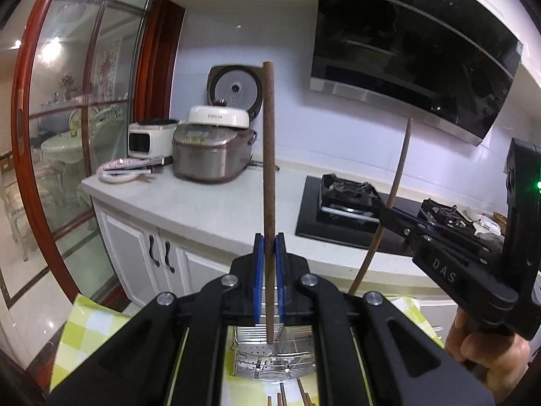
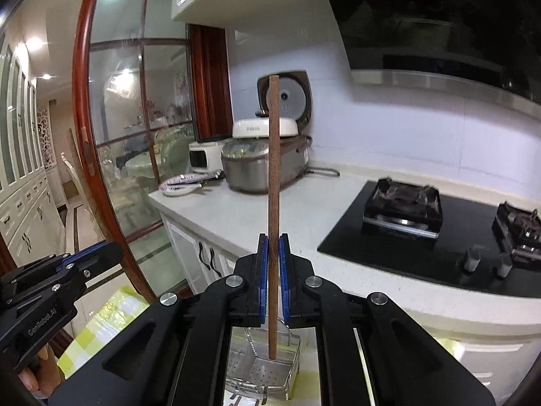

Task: Organize utensils
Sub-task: 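Lift both held chopsticks up and carry them over the wire rack, then open both tools to drop the chopsticks into the wire rack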

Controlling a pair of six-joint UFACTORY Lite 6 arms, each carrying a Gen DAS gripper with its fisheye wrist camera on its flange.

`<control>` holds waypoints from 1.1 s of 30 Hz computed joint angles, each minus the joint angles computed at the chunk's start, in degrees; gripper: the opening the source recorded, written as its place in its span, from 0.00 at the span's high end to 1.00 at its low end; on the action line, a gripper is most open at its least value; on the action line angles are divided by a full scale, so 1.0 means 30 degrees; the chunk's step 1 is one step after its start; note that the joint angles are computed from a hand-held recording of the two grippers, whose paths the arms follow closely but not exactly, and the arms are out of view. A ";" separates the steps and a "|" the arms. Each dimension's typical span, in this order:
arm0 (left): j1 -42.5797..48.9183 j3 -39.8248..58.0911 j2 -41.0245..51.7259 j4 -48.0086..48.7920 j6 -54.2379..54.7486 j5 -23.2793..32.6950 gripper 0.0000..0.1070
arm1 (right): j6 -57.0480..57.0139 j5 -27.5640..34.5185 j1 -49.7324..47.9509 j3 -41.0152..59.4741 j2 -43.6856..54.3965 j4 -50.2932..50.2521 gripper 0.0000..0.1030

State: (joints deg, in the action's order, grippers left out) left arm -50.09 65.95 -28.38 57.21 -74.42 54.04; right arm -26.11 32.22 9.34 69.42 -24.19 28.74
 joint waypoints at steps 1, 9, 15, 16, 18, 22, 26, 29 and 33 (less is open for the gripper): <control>0.0579 -0.0487 -0.0022 -0.0173 0.0007 -0.0662 0.94 | -0.0582 -0.0171 -0.0112 -0.0424 0.0083 0.0552 0.92; 0.3659 -0.3506 0.0217 -0.0533 -0.0533 -0.4364 0.94 | -0.3070 -0.1274 -0.0694 -0.2845 0.0678 0.2923 0.92; 0.4180 -0.5045 0.0289 -0.0407 -0.1394 -0.5552 0.93 | -0.3881 -0.1440 -0.0867 -0.4074 0.0653 0.3610 0.92; 0.4212 -0.5232 0.0230 -0.0450 -0.1428 -0.5624 0.93 | -0.3853 -0.1412 -0.0924 -0.4247 0.0600 0.3556 0.92; 0.4241 -0.5503 -0.0034 -0.0707 -0.1367 -0.5724 0.84 | -0.3924 -0.1218 -0.1166 -0.4422 0.0488 0.3568 0.91; 0.3634 -0.5865 -0.0677 -0.0696 -0.1533 -0.5009 0.71 | -0.3784 -0.0635 -0.1766 -0.4660 0.0099 0.3343 0.68; 0.2788 -0.6256 -0.1681 -0.0597 -0.1896 -0.3874 0.61 | -0.4895 -0.0165 -0.2920 -0.5739 -0.1714 0.4037 0.41; 0.2251 -0.6686 -0.2640 -0.0734 -0.2117 -0.2912 0.57 | -0.5801 0.1224 -0.4510 -0.6421 -0.3055 0.4889 0.38; 0.0336 -0.7419 -0.4360 -0.0265 -0.3171 -0.0523 0.50 | -0.7139 0.3260 -0.7053 -0.7559 -0.4989 0.5718 0.32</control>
State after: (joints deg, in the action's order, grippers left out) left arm -49.08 43.69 -41.46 56.42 -83.94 52.46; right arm -47.52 42.00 -11.82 46.75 -39.16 45.90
